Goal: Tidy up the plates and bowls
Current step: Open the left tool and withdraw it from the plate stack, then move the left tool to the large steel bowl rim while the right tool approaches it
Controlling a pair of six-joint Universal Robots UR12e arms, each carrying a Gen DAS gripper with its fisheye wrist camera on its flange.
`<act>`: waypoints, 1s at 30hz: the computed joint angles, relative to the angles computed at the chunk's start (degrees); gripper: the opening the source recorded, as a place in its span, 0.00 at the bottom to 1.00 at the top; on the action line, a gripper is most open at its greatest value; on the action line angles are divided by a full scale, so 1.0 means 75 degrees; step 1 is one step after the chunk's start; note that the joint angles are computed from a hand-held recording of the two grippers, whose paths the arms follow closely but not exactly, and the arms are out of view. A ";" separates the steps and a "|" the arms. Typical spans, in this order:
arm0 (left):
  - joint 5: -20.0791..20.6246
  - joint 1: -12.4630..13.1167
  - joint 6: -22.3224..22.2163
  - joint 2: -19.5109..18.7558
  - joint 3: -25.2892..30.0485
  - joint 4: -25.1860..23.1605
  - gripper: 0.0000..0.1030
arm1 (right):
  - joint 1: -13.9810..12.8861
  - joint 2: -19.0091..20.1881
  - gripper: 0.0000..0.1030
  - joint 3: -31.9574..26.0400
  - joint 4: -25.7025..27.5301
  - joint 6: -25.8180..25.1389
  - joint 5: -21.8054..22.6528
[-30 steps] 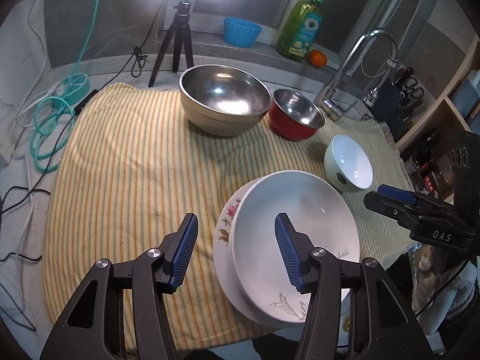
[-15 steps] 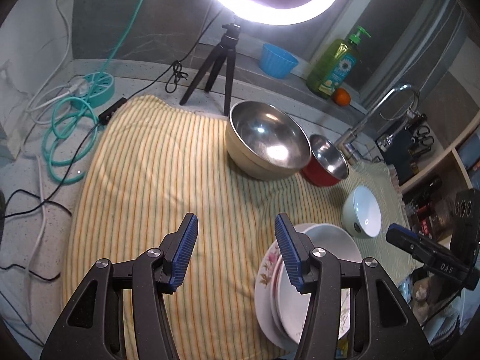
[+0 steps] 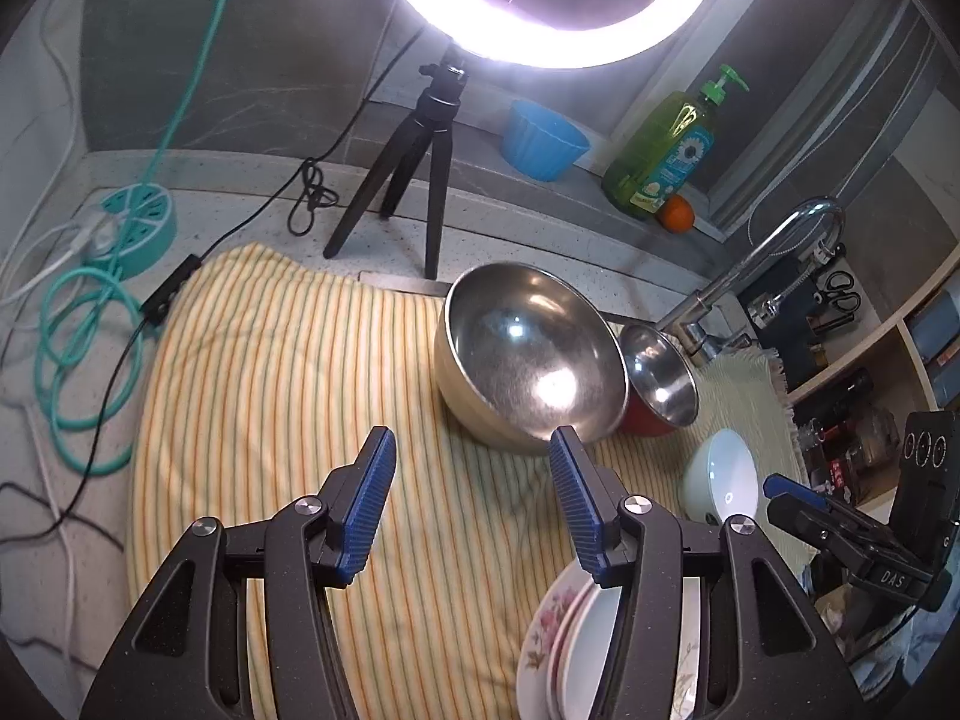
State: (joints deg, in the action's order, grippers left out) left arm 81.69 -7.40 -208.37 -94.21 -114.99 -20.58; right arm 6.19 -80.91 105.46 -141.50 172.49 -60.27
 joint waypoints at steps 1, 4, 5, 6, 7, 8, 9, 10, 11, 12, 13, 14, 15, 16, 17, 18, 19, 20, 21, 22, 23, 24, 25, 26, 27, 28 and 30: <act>-0.0030 0.0033 0.0043 -0.0062 0.0057 -0.0018 0.51 | 0.0018 0.0074 0.73 -0.0072 0.0031 0.0070 0.0015; -0.0199 0.0146 0.0142 -0.0252 0.0225 -0.0060 0.51 | 0.0074 0.0314 0.73 -0.0289 0.0112 0.0286 0.0097; -0.0228 0.0173 0.0147 -0.0314 0.0276 -0.0062 0.51 | 0.0100 0.0408 0.73 -0.0372 0.0135 0.0367 0.0101; -0.0262 0.0200 0.0192 -0.0381 0.0321 -0.0046 0.51 | 0.0123 0.0490 0.73 -0.0444 0.0160 0.0424 0.0094; -0.0287 0.0217 0.0208 -0.0452 0.0390 -0.0088 0.51 | 0.0145 0.0569 0.73 -0.0509 0.0181 0.0469 0.0087; -0.0343 0.0240 0.0232 -0.0516 0.0440 -0.0137 0.51 | 0.0171 0.0667 0.73 -0.0594 0.0226 0.0523 0.0076; -0.0422 0.0269 0.0254 -0.0576 0.0486 -0.0197 0.51 | 0.0193 0.0763 0.73 -0.0679 0.0297 0.0580 0.0083; -0.0502 0.0301 0.0268 -0.0618 0.0515 -0.0243 0.51 | 0.0201 0.0821 0.73 -0.0728 0.0342 0.0627 0.0109; -0.0561 0.0326 0.0270 -0.0666 0.0558 -0.0319 0.51 | 0.0213 0.0914 0.73 -0.0806 0.0409 0.0707 0.0162; -0.0599 0.0349 0.0261 -0.0705 0.0584 -0.0356 0.51 | 0.0219 0.0974 0.73 -0.0849 0.0447 0.0761 0.0193; -0.0653 0.0377 0.0242 -0.0744 0.0612 -0.0389 0.51 | 0.0232 0.1047 0.73 -0.0910 0.0480 0.0835 0.0214; -0.0688 0.0397 0.0204 -0.0783 0.0632 -0.0406 0.51 | 0.0251 0.1142 0.73 -0.0989 0.0510 0.0918 0.0232; -0.0739 0.0421 0.0167 -0.0819 0.0647 -0.0417 0.51 | 0.0258 0.1192 0.73 -0.1029 0.0526 0.0948 0.0244; -0.0790 0.0436 0.0153 -0.0851 0.0665 -0.0438 0.51 | 0.0279 0.1258 0.73 -0.1088 0.0556 0.0992 0.0229; -0.0841 0.0447 0.0133 -0.0889 0.0687 -0.0466 0.51 | 0.0301 0.1327 0.72 -0.1155 0.0624 0.1025 0.0213; -0.0895 0.0459 0.0115 -0.0923 0.0706 -0.0487 0.51 | 0.0313 0.1390 0.72 -0.1211 0.0689 0.1049 0.0262; -0.0967 0.0478 0.0117 -0.0955 0.0719 -0.0501 0.51 | 0.0317 0.1434 0.72 -0.1252 0.0747 0.1070 0.0301; -0.1034 0.0486 0.0123 -0.0990 0.0740 -0.0510 0.51 | 0.0323 0.1464 0.70 -0.1279 0.0774 0.1078 0.0316; -0.1069 0.0484 0.0150 -0.1026 0.0766 -0.0522 0.49 | 0.0346 0.1504 0.67 -0.1320 0.0813 0.1062 0.0291; -0.1069 0.0475 0.0187 -0.1052 0.0792 -0.0550 0.48 | 0.0372 0.1536 0.65 -0.1366 0.0861 0.1037 0.0217; -0.1094 0.0471 0.0216 -0.1077 0.0807 -0.0560 0.48 | 0.0399 0.1575 0.62 -0.1411 0.0915 0.1017 0.0133; -0.1117 0.0464 0.0219 -0.1112 0.0837 -0.0572 0.48 | 0.0405 0.1603 0.61 -0.1443 0.0964 0.1007 0.0125; -0.1124 0.0466 0.0225 -0.1128 0.0850 -0.0592 0.47 | 0.0411 0.1635 0.59 -0.1470 0.1006 0.1020 0.0133; -0.1140 0.0466 0.0226 -0.1147 0.0863 -0.0611 0.46 | 0.0416 0.1663 0.56 -0.1497 0.1033 0.1037 0.0135; -0.1159 0.0462 0.0219 -0.1181 0.0896 -0.0632 0.43 | 0.0423 0.1690 0.54 -0.1527 0.1060 0.1046 0.0127; -0.1182 0.0465 0.0216 -0.1198 0.0905 -0.0638 0.39 | 0.0434 0.1712 0.53 -0.1554 0.1095 0.1039 0.0111; -0.1237 0.0459 0.0246 -0.1243 0.0941 -0.0674 0.32 | 0.0469 0.1759 0.49 -0.1617 0.1172 0.1000 0.0033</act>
